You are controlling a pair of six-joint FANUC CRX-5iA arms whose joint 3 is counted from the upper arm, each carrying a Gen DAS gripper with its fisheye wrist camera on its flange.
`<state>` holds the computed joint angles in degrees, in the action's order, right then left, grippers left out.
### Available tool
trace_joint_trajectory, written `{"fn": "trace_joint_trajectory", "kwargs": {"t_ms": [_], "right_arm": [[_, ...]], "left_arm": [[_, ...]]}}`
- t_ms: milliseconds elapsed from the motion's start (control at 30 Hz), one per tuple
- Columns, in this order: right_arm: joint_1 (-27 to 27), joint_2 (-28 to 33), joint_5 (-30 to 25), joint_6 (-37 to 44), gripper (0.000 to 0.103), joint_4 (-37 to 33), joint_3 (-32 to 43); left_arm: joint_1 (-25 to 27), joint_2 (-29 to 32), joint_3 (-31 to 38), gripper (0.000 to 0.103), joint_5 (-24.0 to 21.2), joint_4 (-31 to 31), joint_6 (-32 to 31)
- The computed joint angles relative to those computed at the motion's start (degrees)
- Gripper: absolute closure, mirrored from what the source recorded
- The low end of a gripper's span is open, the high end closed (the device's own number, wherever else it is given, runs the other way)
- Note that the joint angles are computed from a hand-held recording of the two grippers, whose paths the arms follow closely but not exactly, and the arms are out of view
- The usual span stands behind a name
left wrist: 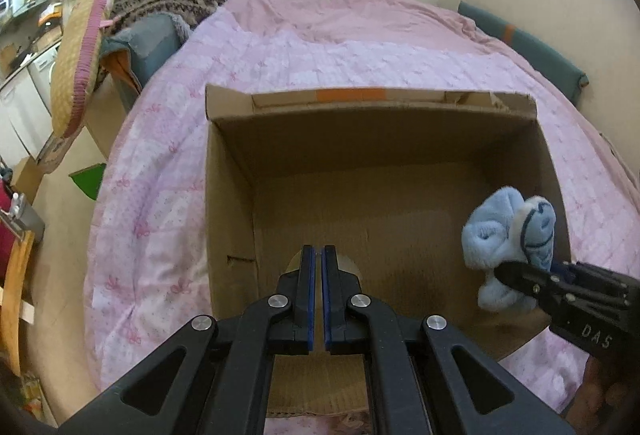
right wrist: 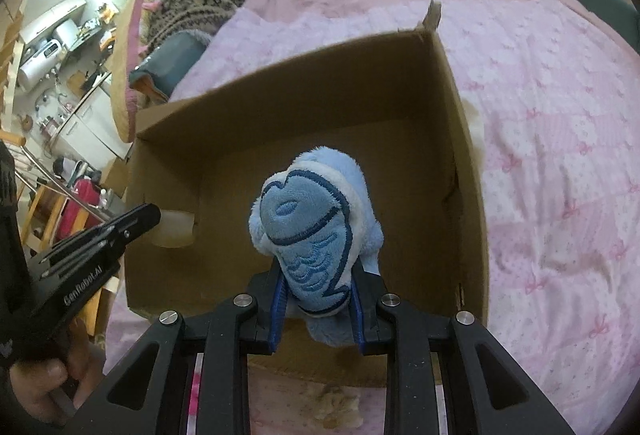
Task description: Organize soft objects
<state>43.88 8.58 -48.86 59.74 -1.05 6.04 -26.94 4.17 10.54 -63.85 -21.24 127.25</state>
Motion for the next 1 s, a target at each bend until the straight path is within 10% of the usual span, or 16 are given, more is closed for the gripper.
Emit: {"fn": "trace_joint_trajectory", "kwargs": {"t_ms": [433,600,733,900,1000], "right_arm": [[0.42,0.74,0.24,1.04,0.073,0.57,0.27],[0.76,0.15,1.03,1.0,0.073,1.35,-0.45],[0.62,-0.66,2.34,1.47,0.072,0.73,-1.19],[0.13,-1.66,3.59,2.42,0.034,-1.34,-1.89],[0.29,-2.62,5.54,0.55,0.031,-0.08,-3.2]], "left_arm": [[0.52,0.6,-0.4,0.093,-1.25,1.42,0.4],[-1.3,1.14,0.95,0.039,-2.64,-1.42,1.45],[-2.64,0.59,1.18,0.032,-2.32,-4.08,3.22],[-3.09,0.42,1.37,0.032,-2.5,-4.78,3.41],[-3.13,0.25,1.45,0.032,-2.64,-5.04,3.52]]}}
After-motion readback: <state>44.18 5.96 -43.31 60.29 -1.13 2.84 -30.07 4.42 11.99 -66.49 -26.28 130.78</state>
